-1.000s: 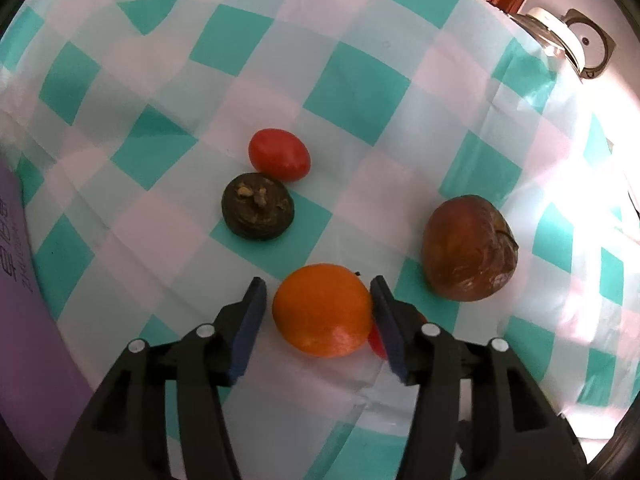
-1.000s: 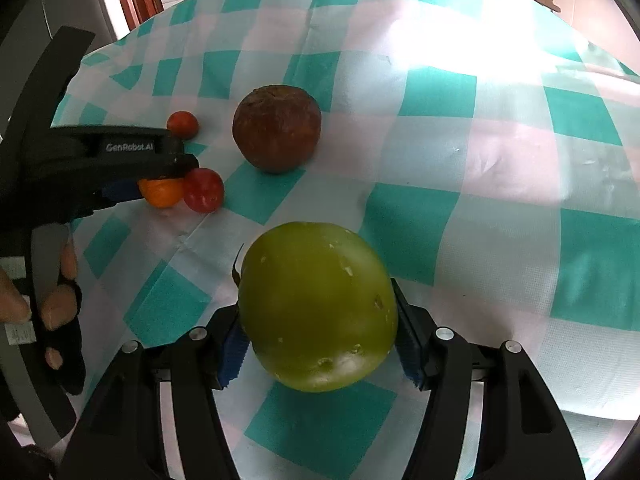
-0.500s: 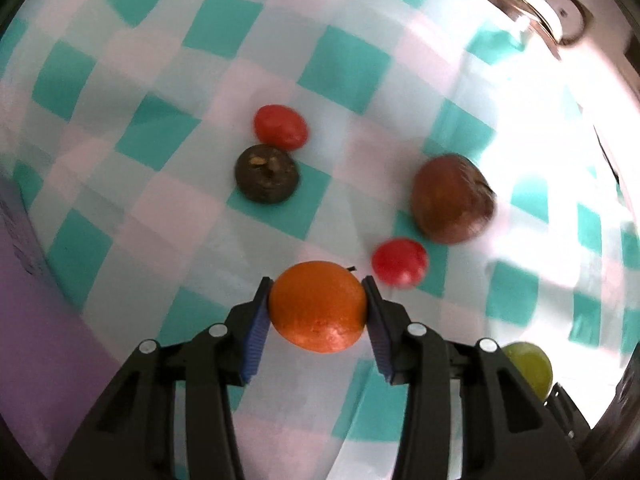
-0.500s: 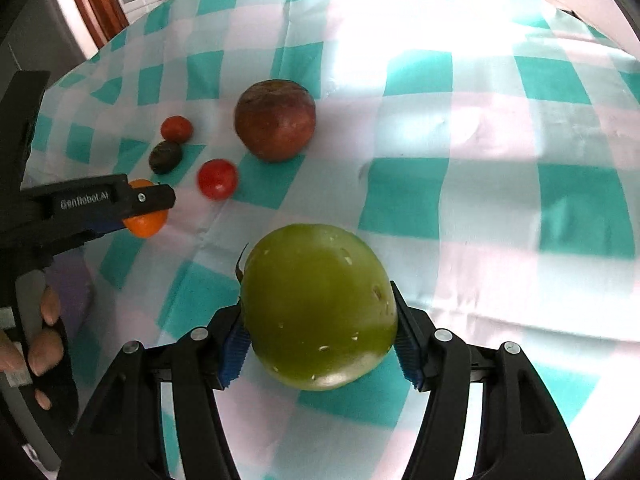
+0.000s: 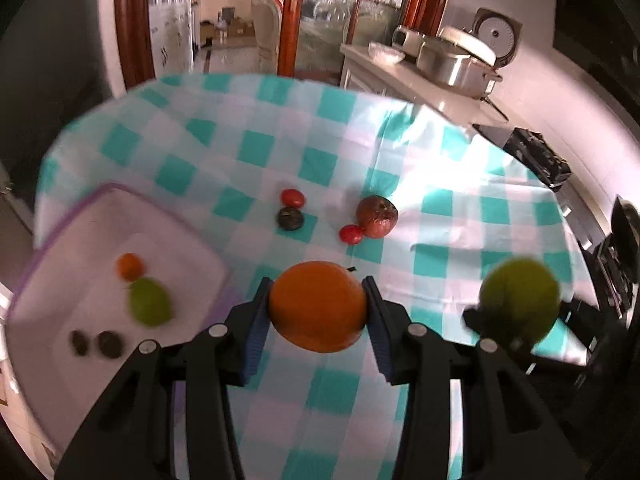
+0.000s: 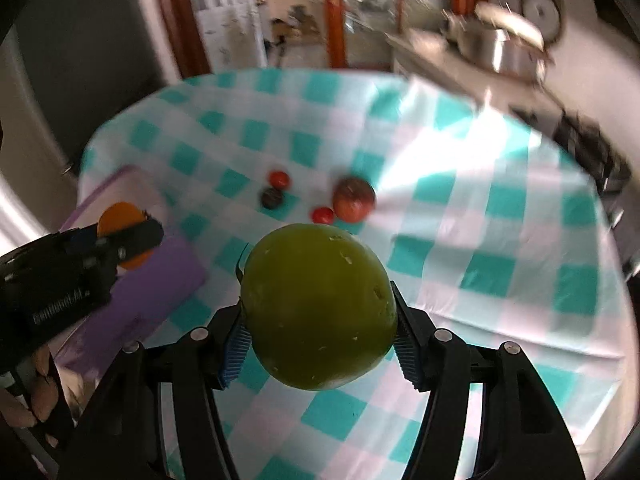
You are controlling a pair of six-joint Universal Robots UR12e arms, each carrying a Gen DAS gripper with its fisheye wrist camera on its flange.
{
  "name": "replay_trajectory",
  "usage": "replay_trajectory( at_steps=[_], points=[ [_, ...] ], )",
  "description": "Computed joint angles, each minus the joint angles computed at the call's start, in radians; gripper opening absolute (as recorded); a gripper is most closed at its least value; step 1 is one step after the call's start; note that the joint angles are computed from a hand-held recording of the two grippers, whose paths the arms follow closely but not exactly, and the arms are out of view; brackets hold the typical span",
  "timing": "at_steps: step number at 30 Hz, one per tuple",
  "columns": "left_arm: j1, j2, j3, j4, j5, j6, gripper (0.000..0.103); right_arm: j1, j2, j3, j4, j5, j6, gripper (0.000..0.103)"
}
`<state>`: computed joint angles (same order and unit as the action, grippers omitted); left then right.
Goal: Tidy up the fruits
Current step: 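Carry both fruits into the purple box and open both tools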
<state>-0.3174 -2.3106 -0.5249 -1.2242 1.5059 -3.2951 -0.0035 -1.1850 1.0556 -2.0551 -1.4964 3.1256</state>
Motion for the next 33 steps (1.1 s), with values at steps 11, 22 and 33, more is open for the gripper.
replay_trajectory(
  at_steps=[11,22,33],
  points=[
    [0.004,0.293,-0.393,0.212,0.057,0.022,0.045,0.038,-0.120,0.042,-0.047,0.039,-0.169,0.060],
    [0.014,0.412,-0.520,0.322,0.110,0.000,0.045,0.050,-0.193,0.079,-0.080,0.084,-0.281,0.060],
    [0.029,0.523,-0.655,0.410,0.191,-0.002,0.045,0.040,-0.264,0.144,-0.143,0.070,-0.380,0.060]
  ],
)
